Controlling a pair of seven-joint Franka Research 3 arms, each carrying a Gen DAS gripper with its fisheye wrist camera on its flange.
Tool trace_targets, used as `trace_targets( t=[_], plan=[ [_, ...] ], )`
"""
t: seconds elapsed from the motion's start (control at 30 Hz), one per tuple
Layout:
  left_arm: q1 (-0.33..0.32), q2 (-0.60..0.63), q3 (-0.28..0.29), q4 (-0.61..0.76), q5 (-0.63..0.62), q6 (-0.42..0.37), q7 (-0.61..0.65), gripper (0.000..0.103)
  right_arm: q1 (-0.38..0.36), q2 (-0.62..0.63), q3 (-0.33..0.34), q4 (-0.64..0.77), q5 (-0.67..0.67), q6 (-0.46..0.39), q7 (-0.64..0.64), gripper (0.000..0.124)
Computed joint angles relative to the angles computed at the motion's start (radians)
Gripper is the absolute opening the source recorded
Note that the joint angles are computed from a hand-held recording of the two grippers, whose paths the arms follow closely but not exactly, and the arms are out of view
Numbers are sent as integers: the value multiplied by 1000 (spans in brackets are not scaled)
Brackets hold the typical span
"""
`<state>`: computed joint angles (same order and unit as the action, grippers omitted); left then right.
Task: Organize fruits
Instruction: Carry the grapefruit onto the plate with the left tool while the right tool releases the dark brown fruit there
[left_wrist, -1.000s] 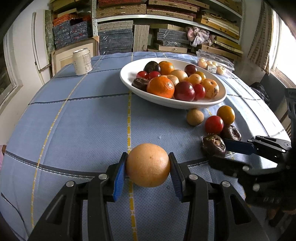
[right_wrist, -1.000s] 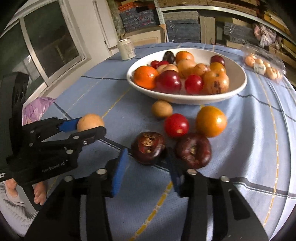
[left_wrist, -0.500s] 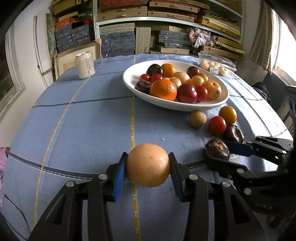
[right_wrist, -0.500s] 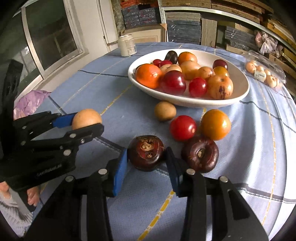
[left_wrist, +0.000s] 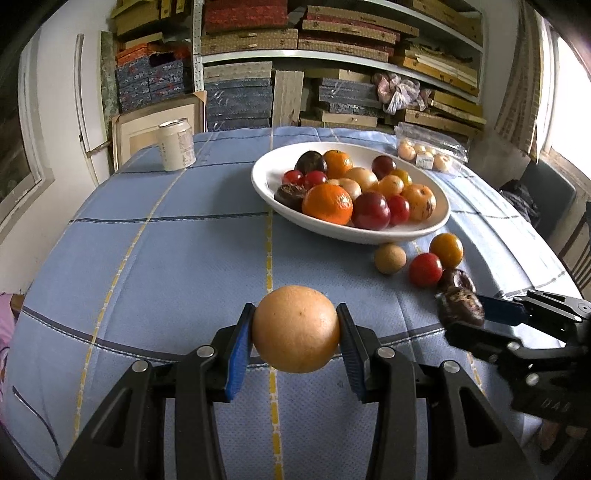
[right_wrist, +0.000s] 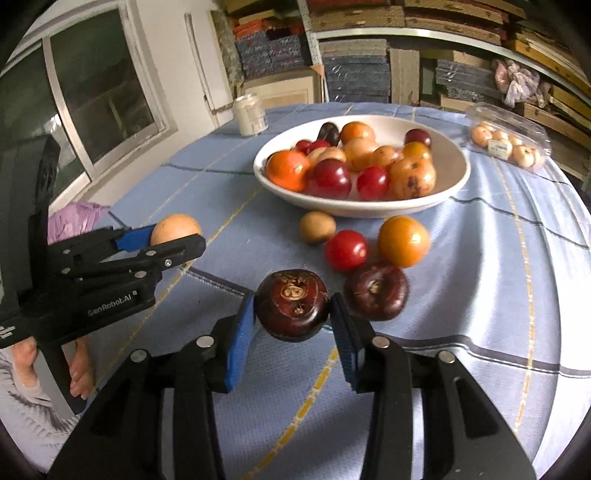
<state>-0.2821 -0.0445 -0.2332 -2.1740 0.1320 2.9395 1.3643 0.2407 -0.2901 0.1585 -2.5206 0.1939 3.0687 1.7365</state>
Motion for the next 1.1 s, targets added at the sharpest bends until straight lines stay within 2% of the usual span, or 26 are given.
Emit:
trace_targets(
  t=[0.07,0.2,0.4,0.5,0.67,0.83,0.93,1.1],
  plan=[
    [6,-1,-4,1,43,3,-36,44,3,-26,-10,-22,13,17,3,41],
    [35,-9,-26,9,297,13,-232,44,3,-65,-27,-53,47,47,4,41],
    [30,7,-27,49,406,-6,-294,44,-30,-99,-19,-65,65,68,13,41],
    [20,35,-24,95,419,-33,-284,44,-28,-96,-38,-42,72,53,-2,41],
    [-1,99,-15,206,487,-72,-305,44,-88,-60,-20,36,33,14,-4,41],
    [-31,194,-3,348,489,-121,-278,44,-104,26,-44,156,4,-13,-24,40],
    [-51,289,2,481,450,-163,-234,44,-105,112,-64,255,-6,-35,-31,40],
    [-87,520,0,826,315,-303,-116,44,-98,247,-100,399,-46,-74,-28,40]
  ],
)
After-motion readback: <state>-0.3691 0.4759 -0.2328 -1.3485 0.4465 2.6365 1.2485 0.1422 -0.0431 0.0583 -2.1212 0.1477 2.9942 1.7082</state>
